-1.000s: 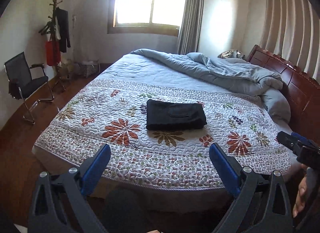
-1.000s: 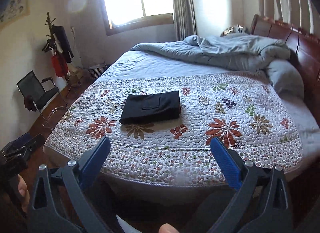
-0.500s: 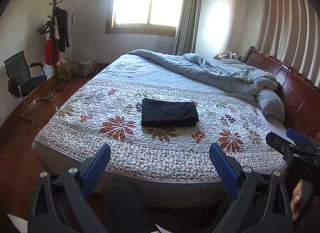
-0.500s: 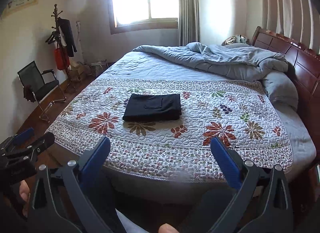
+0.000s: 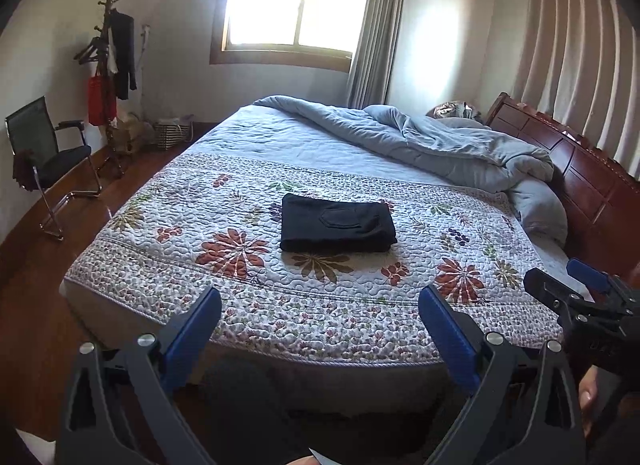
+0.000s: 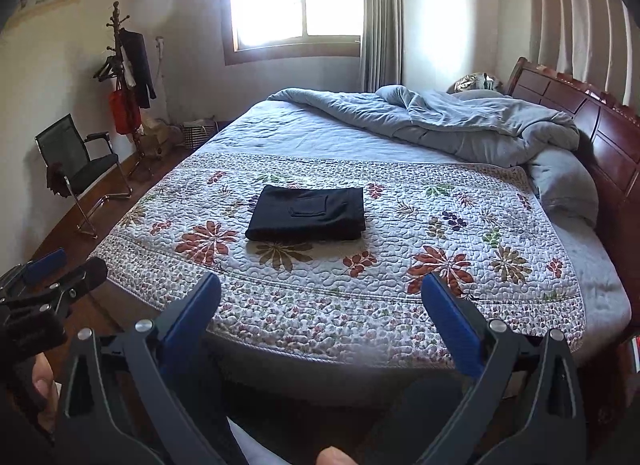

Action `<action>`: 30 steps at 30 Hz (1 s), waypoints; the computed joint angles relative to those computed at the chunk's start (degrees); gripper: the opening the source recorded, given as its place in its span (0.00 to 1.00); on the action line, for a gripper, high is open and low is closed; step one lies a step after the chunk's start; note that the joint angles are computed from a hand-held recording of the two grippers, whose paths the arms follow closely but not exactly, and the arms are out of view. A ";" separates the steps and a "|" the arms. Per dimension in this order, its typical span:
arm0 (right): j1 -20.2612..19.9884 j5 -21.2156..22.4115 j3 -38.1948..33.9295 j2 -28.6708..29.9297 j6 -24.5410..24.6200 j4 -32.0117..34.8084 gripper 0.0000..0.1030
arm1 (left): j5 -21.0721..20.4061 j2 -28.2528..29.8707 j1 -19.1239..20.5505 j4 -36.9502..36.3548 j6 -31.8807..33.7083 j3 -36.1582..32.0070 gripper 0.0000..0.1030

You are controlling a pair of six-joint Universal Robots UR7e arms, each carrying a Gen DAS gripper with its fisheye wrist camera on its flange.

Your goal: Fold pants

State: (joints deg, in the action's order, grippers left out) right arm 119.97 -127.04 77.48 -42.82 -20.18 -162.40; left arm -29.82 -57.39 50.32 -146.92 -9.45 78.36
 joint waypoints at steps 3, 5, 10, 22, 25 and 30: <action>-0.10 0.13 -0.20 0.12 0.05 0.33 0.97 | 0.75 0.57 -0.17 -0.59 0.99 -0.17 0.96; -0.16 0.04 -0.44 0.29 -0.02 0.46 0.97 | 0.41 0.82 -0.10 -0.14 0.79 -0.57 0.96; -0.40 0.11 -0.84 0.53 0.01 0.83 0.97 | 1.38 1.35 0.08 -0.84 0.13 -0.84 0.96; -0.91 0.43 -0.99 0.44 0.65 0.74 0.97 | 1.87 2.65 0.29 -2.79 2.34 -1.92 0.96; -0.95 0.46 -0.87 0.43 0.80 0.55 0.97 | 2.16 2.90 0.35 -2.11 2.28 -2.32 0.96; -1.05 0.27 -0.92 0.45 0.88 0.36 0.97 | 2.11 3.28 0.36 -1.67 2.41 -2.75 0.96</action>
